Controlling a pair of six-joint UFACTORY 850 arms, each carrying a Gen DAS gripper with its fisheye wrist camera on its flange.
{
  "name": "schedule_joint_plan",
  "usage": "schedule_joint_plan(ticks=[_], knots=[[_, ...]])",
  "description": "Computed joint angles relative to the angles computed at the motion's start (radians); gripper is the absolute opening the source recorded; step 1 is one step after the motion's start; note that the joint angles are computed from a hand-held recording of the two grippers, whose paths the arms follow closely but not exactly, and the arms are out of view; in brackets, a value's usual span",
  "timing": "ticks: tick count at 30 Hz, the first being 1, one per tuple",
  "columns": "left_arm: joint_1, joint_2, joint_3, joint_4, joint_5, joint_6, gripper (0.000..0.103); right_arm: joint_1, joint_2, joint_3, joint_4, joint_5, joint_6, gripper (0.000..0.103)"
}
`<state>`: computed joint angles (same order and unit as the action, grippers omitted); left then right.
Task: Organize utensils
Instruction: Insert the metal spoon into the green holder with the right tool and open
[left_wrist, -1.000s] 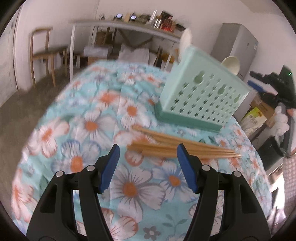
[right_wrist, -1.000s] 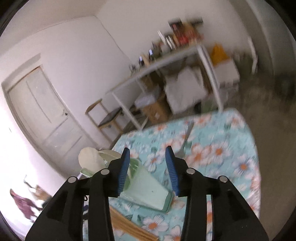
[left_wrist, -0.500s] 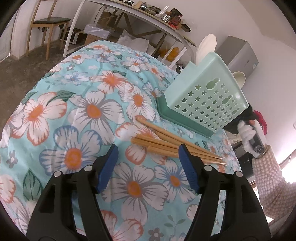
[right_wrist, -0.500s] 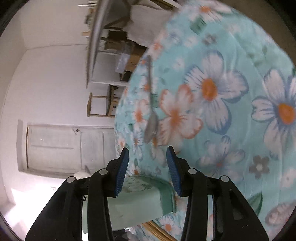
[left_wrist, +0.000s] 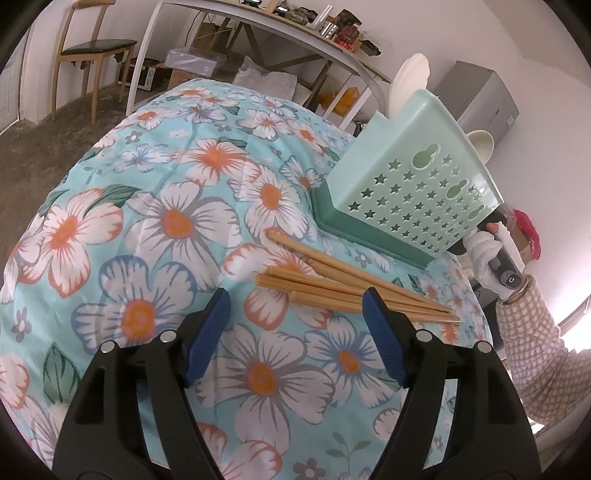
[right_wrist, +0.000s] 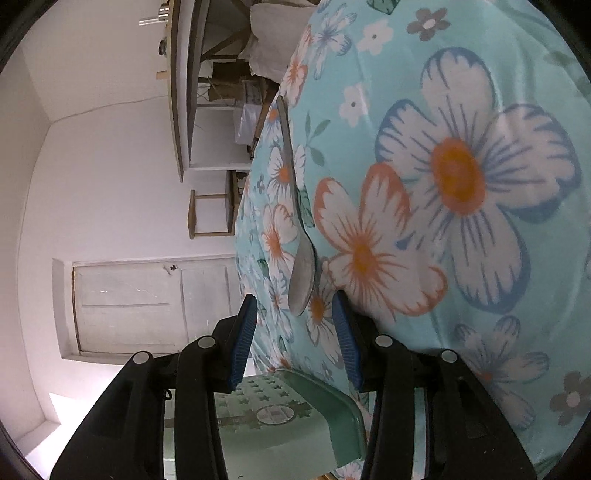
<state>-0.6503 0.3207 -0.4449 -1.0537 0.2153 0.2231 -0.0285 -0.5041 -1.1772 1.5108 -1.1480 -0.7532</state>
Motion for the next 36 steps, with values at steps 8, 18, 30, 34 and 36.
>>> schedule_joint_plan(ticks=[8,18,30,34,36], knots=[[-0.002,-0.004,-0.003,-0.015,0.005,0.013,0.070,0.030,-0.028,-0.026,0.015,0.050,0.042,0.013],[0.003,0.025,0.023,0.100,0.011,-0.117,0.070,0.048,0.058,0.030,0.013,0.201,-0.039,0.005],[-0.008,0.040,0.036,0.076,0.030,-0.115,0.069,0.064,0.405,0.212,-0.514,0.668,-0.069,0.003],[-0.026,0.025,0.018,-0.088,0.041,0.050,0.069,0.091,0.543,0.288,-0.807,0.815,0.064,0.003],[-0.034,0.016,0.005,-0.191,0.049,0.157,0.069,0.090,0.614,0.332,-0.911,0.849,0.104,0.003]])
